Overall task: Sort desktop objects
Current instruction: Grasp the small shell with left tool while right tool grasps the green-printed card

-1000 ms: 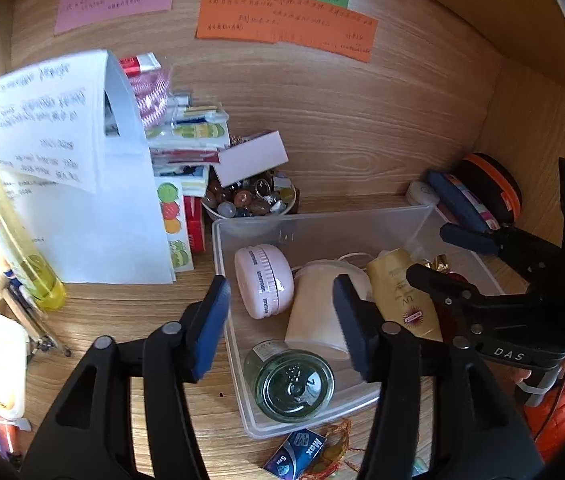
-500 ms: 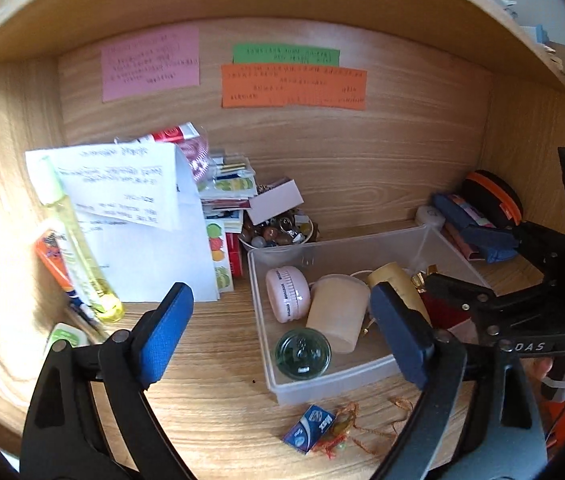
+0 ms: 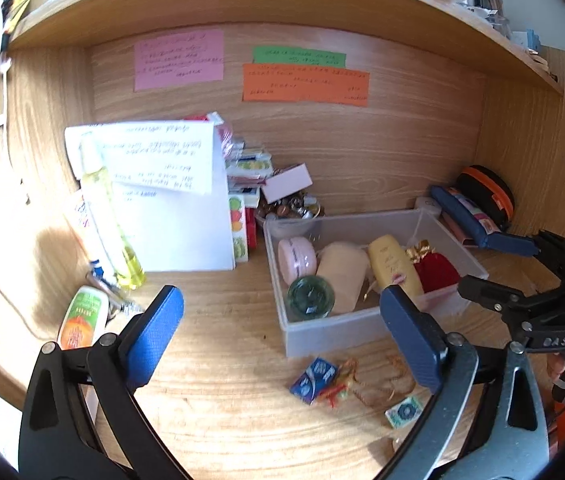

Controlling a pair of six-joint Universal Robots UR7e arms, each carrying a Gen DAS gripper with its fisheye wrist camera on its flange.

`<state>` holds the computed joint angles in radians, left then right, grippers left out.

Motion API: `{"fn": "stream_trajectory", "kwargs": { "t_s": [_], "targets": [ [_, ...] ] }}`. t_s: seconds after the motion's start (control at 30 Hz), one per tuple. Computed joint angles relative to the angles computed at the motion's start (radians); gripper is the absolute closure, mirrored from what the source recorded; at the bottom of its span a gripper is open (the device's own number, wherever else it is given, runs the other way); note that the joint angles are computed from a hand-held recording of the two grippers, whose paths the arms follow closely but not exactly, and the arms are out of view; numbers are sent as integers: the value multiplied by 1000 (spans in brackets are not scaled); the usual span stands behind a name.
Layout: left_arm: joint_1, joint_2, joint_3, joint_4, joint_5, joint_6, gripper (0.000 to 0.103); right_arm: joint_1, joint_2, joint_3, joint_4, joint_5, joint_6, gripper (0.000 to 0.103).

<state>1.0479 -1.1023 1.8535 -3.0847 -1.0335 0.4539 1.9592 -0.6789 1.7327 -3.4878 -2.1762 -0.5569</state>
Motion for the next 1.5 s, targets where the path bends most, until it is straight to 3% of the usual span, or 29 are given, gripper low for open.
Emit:
{"fn": "stream_trajectory", "kwargs": {
  "t_s": [0.27,0.53,0.67,0.73,0.9,1.2,1.5],
  "targets": [
    [35,-19,37,50,23,-56,3,-1,24,75,-34,-26,37,16],
    [74,-44,85,91,14,-110,3,-19,37,139,0,20,150,18],
    [102,-61,95,142,-37,-147,3,-18,60,147,19,34,184,19],
    [104,-60,106,133,-19,-153,3,-18,72,146,23,41,196,21],
    [111,-83,144,126,-57,-130,3,-18,86,131,70,47,226,43],
    [91,-105,207,107,-71,-81,3,-13,116,101,74,0,229,69],
    [50,-90,252,132,-101,-71,3,-35,71,169,0,22,265,72]
  ]
}}
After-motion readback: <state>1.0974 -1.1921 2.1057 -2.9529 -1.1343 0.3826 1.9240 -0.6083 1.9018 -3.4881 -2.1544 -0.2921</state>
